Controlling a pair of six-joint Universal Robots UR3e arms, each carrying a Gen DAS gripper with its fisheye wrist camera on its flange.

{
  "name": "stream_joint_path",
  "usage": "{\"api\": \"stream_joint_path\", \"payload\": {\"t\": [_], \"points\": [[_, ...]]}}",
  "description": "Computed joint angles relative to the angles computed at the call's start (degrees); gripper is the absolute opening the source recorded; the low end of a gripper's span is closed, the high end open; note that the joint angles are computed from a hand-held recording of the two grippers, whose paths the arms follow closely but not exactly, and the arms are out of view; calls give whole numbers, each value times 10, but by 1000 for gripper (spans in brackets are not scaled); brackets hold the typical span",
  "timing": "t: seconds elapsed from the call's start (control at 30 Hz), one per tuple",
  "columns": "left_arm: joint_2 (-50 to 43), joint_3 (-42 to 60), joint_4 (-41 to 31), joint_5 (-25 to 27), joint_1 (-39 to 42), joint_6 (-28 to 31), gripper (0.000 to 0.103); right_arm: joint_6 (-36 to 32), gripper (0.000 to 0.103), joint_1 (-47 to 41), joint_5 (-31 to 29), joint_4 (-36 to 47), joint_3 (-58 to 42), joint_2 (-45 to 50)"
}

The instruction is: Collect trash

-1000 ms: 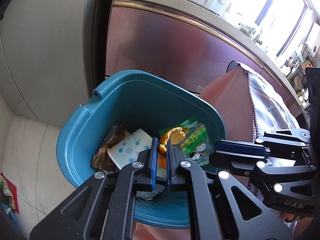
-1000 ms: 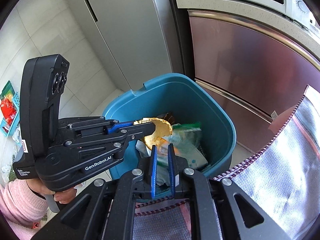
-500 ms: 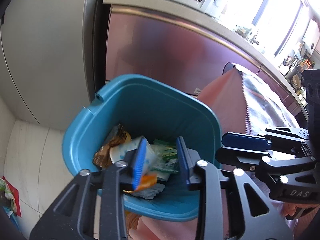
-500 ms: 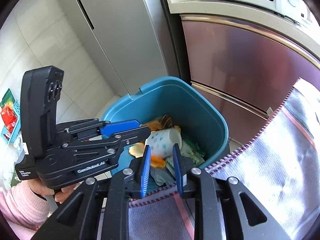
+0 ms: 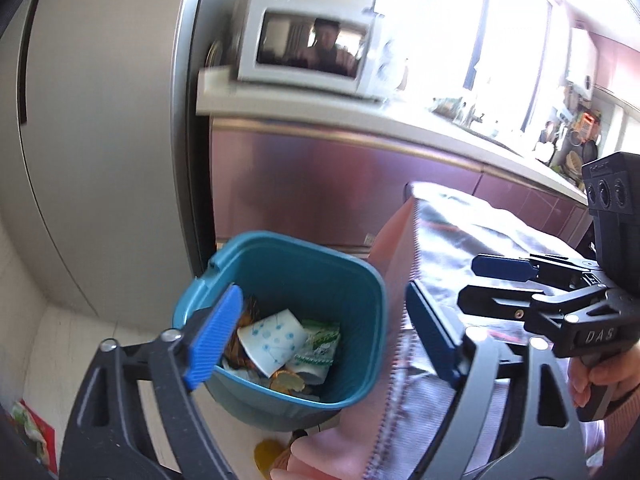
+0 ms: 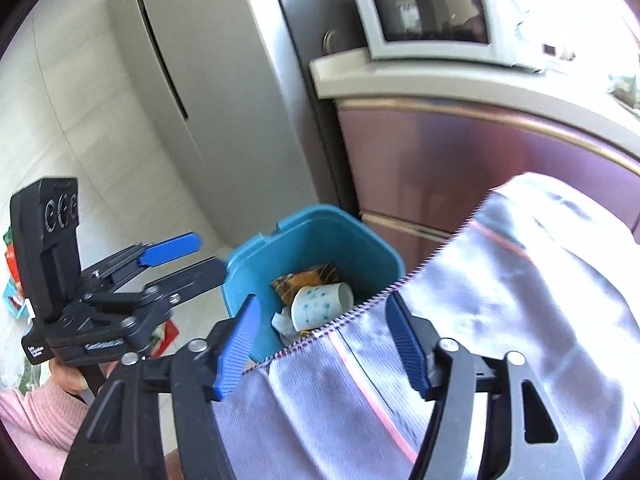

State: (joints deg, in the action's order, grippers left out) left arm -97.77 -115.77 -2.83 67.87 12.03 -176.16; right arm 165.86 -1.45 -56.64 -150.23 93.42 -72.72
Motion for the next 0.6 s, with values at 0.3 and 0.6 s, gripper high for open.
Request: {"api": "stream_joint_path", "payload": {"t": [0.3, 0.6], "points": [[107, -87, 94, 6, -51, -21, 97, 18, 96, -104, -11, -197, 299, -233], [85, -60, 143, 94, -198, -71, 97, -20, 96, -338, 51, -122, 518, -570]]}}
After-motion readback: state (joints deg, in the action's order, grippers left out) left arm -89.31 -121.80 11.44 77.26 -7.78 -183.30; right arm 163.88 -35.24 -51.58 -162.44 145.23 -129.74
